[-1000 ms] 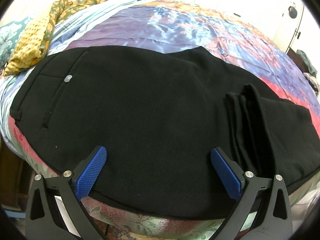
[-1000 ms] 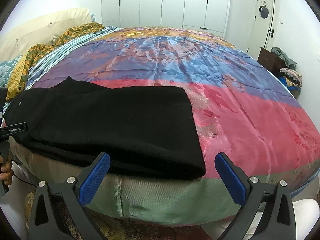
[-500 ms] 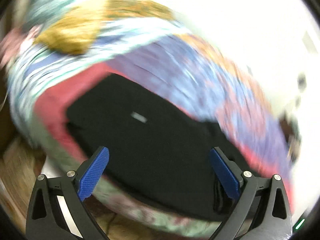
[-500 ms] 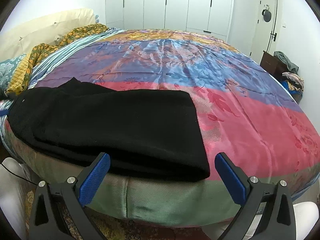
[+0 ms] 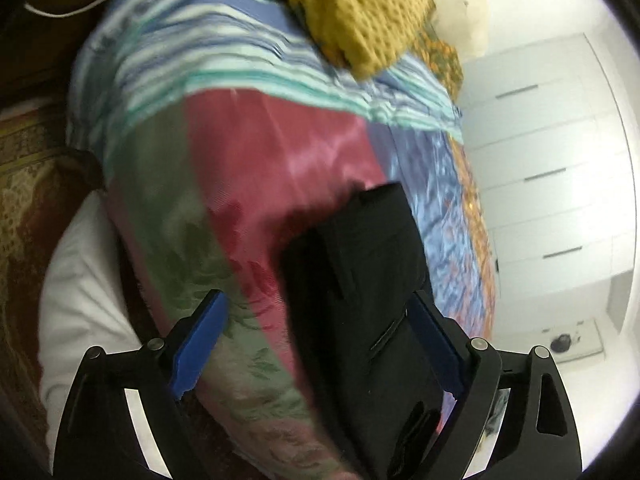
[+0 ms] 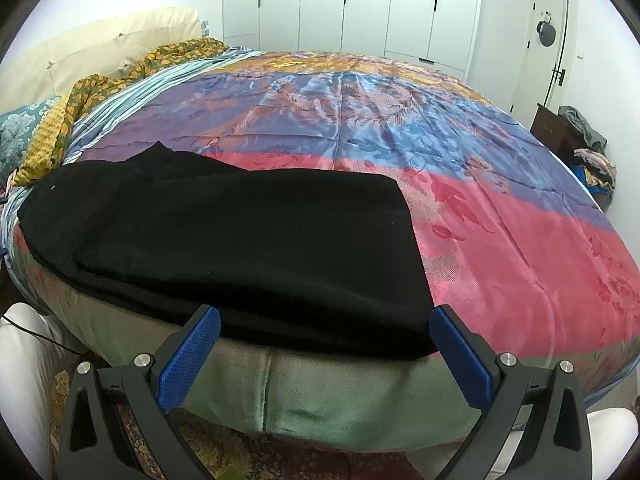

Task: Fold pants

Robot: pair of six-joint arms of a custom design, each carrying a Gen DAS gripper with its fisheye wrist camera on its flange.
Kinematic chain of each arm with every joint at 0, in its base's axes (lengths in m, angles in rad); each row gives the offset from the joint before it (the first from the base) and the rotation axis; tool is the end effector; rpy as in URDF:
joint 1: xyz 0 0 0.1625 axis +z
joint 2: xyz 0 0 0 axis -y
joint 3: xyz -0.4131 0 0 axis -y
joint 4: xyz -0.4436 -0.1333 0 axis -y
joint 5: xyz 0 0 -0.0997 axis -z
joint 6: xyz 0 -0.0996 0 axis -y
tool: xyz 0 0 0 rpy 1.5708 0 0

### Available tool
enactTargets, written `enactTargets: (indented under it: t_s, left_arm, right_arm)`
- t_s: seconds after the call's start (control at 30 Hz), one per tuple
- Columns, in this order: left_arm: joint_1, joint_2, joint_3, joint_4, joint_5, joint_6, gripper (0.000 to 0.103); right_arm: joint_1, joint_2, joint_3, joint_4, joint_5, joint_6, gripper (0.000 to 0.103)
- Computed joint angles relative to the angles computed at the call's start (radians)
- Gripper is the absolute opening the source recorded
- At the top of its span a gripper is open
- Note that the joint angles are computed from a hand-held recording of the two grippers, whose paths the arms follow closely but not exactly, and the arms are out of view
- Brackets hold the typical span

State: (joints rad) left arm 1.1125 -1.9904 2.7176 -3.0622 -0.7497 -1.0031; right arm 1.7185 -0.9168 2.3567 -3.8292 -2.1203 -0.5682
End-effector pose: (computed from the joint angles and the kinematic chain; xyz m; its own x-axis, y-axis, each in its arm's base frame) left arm 0.0601 -0.3442 0.2649 -0.7184 -0.6280 0.2993 -0.5324 0.2194 -0.8176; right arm 0.1451 -0.4226 0.0653 -0.7041 -0.1516 0.6937 -0.5689 0.7051 -0.4234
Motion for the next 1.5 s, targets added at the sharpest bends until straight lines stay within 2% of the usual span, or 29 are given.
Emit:
enactTargets:
  t_s: [0.07, 0.13, 0.2, 0.33, 0.43, 0.5, 0.53, 0.63, 0.67, 0.73, 0.8, 0.83, 0.93, 1.03, 1.07, 1.17, 1.23, 1.33, 1.47, 1.5]
  left_arm:
    - [0.034, 0.071, -0.021, -0.080, -0.027, 0.026, 0.091]
    - [0.065, 0.122, -0.044, -0.151, -0.069, 0.042, 0.082]
    - [0.080, 0.160, -0.055, -0.218, -0.103, 0.074, 0.077]
    - [0.097, 0.179, -0.074, -0.210, -0.106, 0.103, 0.074]
    - [0.133, 0.208, -0.074, -0.245, -0.139, 0.095, 0.074]
    - [0.126, 0.224, -0.077, -0.252, -0.118, 0.093, 0.071]
    - [0.119, 0.231, -0.085, -0.235, -0.098, 0.091, 0.051]
    - [0.107, 0.225, -0.101, -0.169, -0.067, 0.077, 0.027]
    - [0.101, 0.216, -0.094, -0.174, -0.066, 0.072, 0.025]
    - [0.059, 0.181, -0.079, -0.148, -0.029, 0.059, 0.021]
    - [-0.032, 0.129, -0.079, -0.033, 0.070, 0.050, 0.020]
    - [-0.100, 0.101, -0.087, 0.066, 0.141, 0.045, 0.020]
    - [-0.250, 0.093, -0.135, 0.305, 0.285, 0.032, 0.019]
    - [-0.387, 0.199, -0.232, 0.511, 0.391, 0.058, 0.019]
    - [-0.415, 0.255, -0.265, 0.520, 0.400, 0.097, 0.019]
    - [-0.460, 0.454, -0.366, 0.436, 0.383, 0.264, 0.019]
    - [-0.476, 0.578, -0.428, 0.385, 0.344, 0.350, 0.020]
    - [-0.466, 0.767, -0.527, 0.320, 0.244, 0.452, 0.020]
    - [-0.418, 0.989, -0.650, 0.359, 0.109, 0.488, 0.021]
    - [-0.401, 1.035, -0.678, 0.391, 0.080, 0.500, 0.025]
  right_arm:
    - [0.001, 0.001, 0.001, 0.000, -0.001, -0.002, 0.103]
    - [0.001, 0.000, 0.003, 0.001, -0.001, -0.003, 0.103]
    - [0.000, -0.002, 0.004, 0.003, 0.000, -0.001, 0.103]
    - [-0.001, -0.002, 0.003, 0.008, 0.001, 0.008, 0.103]
    - [0.001, 0.004, 0.000, 0.008, -0.003, 0.008, 0.103]
    - [0.001, 0.005, -0.001, 0.008, -0.003, 0.006, 0.103]
    - [0.000, 0.004, 0.000, 0.009, -0.002, 0.007, 0.103]
    - [0.001, 0.005, -0.001, 0.012, -0.004, 0.015, 0.103]
    - [0.001, 0.005, -0.002, 0.013, -0.005, 0.016, 0.103]
    - [0.003, 0.005, -0.003, 0.014, -0.006, 0.021, 0.103]
    - [0.000, 0.002, -0.003, 0.016, 0.000, 0.024, 0.103]
    - [-0.002, 0.000, -0.002, 0.016, 0.003, 0.027, 0.103]
    - [-0.007, -0.007, 0.000, 0.021, 0.013, 0.038, 0.103]
    - [-0.012, -0.014, 0.001, 0.023, 0.027, 0.051, 0.103]
    - [-0.013, -0.018, 0.004, 0.022, 0.033, 0.056, 0.103]
    - [-0.019, -0.035, 0.014, 0.020, 0.054, 0.071, 0.103]
    - [-0.024, -0.047, 0.021, 0.006, 0.062, 0.082, 0.103]
    - [-0.029, -0.061, 0.029, -0.033, 0.063, 0.100, 0.103]
    - [-0.052, -0.094, 0.046, -0.073, 0.068, 0.145, 0.103]
    - [-0.060, -0.102, 0.048, -0.068, 0.069, 0.158, 0.103]
